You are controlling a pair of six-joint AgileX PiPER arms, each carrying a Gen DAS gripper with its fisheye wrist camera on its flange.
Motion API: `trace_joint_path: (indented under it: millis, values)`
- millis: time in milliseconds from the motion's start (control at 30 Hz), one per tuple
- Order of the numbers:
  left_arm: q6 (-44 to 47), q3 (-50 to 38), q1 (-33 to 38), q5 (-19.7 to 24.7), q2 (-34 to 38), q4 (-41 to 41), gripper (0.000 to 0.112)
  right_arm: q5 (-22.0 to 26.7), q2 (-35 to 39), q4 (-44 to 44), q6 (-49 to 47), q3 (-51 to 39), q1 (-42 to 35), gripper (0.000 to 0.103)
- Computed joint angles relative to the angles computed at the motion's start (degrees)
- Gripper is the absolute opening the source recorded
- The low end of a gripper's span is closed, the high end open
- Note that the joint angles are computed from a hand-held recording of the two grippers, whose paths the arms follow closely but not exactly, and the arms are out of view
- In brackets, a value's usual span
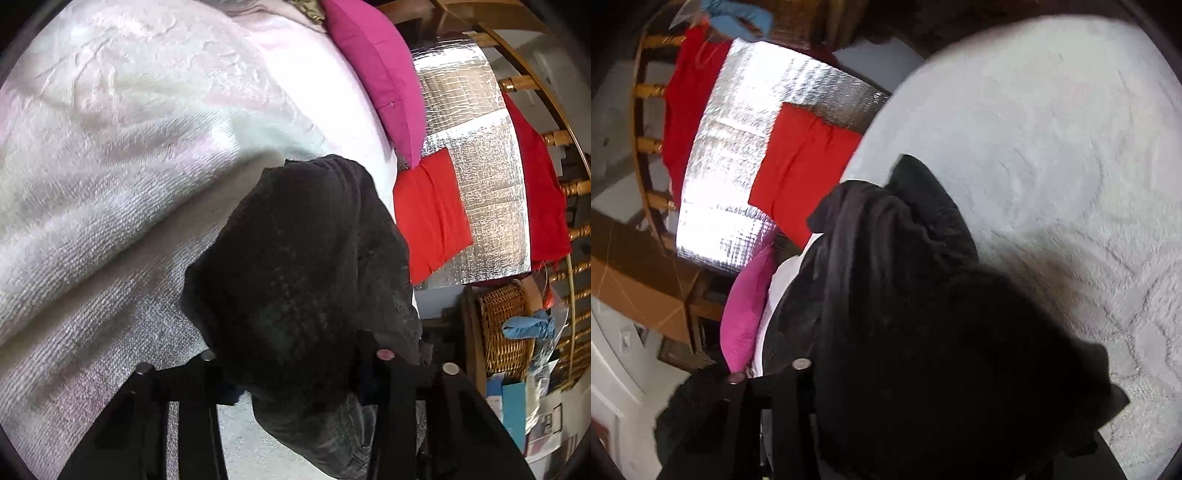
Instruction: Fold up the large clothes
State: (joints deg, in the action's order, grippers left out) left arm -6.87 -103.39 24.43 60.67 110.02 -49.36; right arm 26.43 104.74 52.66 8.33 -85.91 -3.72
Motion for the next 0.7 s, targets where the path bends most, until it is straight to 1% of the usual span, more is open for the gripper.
trace_joint_path:
  millis: [33, 100, 267, 333, 500, 633, 700]
  values:
    - [-0.08, 0.12, -0.17, -0.28, -0.49, 0.44, 0.039, -0.08, -0.62, -1.76, 0.89, -0.13, 0.31, 0.042]
    - [0.32, 0.84, -0.11, -0.41, -1.68, 1.14, 0.037, 0.30, -1.88, -1.42, 0.44, 0.71, 0.21, 0.040]
    - [1.31, 2.79, 0.78, 1.10, -5.04, 2.87, 0.034, 1.55, -4.82, -4.47, 2.32, 2.04, 0.50, 0.040]
    - [0.96, 2.40, 0.64, 1.77, -5.52, 4.01, 0.034, 2.50, -6.86, -4.36, 1.78, 3.97, 0.14, 0.040]
    - [3.98, 7.89, 3.27, 4.89, -10.51, 3.20, 0.034, 3.65, -13.03, -3.17, -0.63, 10.48, -0.67, 0.040]
    - [8.24, 14.19, 6.69, 7.62, -16.04, 2.27, 0.034, 2.63, -19.49, 0.64, -4.70, 18.22, -0.98, 0.040]
    - [9.81, 16.58, 8.05, 8.64, -17.84, 2.03, 0.034, 1.84, -23.19, 3.93, -7.85, 23.59, -1.25, 0.040]
